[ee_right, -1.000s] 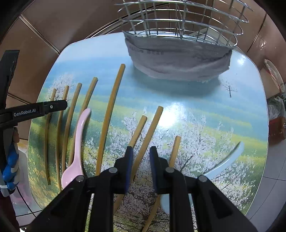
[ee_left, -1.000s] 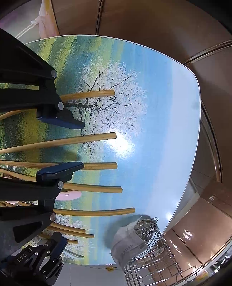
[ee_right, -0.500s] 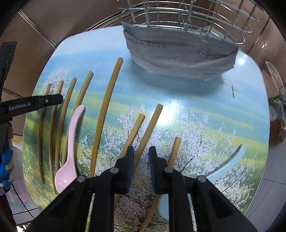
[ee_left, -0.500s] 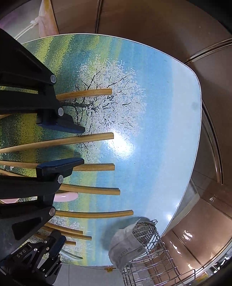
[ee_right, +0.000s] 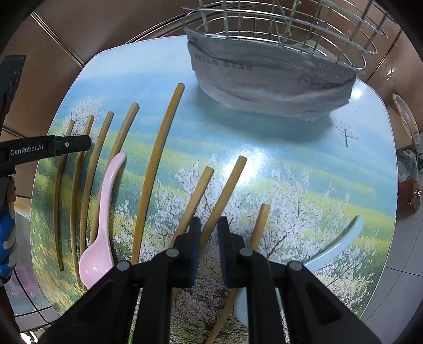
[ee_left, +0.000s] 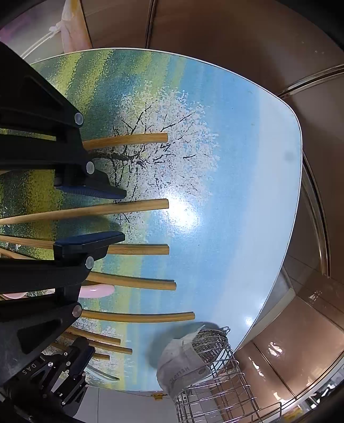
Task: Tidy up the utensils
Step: 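Lower the left tool over a bamboo chopstick and close its fingers on it, then close the right tool on another chopstick while the left tool holds its chopstick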
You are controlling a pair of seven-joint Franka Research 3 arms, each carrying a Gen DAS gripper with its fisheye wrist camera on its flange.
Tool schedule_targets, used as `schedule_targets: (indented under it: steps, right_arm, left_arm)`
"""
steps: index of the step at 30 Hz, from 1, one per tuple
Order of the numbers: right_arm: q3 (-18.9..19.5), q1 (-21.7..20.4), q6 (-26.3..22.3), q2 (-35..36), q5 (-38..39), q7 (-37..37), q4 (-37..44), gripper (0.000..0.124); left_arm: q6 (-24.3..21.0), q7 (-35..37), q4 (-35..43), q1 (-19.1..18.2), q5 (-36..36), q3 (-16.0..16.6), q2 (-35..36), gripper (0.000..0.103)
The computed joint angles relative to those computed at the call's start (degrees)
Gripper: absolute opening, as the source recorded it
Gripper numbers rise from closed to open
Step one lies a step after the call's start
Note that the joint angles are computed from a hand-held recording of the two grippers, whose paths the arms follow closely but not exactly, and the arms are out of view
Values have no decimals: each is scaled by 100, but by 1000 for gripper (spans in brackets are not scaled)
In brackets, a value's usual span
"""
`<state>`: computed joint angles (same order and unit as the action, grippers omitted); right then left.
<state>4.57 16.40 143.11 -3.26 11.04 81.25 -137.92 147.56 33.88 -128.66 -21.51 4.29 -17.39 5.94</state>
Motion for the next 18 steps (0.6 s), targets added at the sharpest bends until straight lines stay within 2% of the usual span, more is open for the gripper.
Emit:
schedule_targets:
  steps: [6,13,18]
  right_arm:
    - [13,10,-14,-15,-106,34,-9,12]
    - [36,34,-26,-40,-213,97,-19,12]
    - [43,45,-18,-48,-255,134,-42,12]
  left_arm:
    - [-136,-93,111,-32,104,3,54,24]
    - [-169,-212,78,-22,105,11,35,8]
    - [-31,-284,-63,-9,127,23,-30,6]
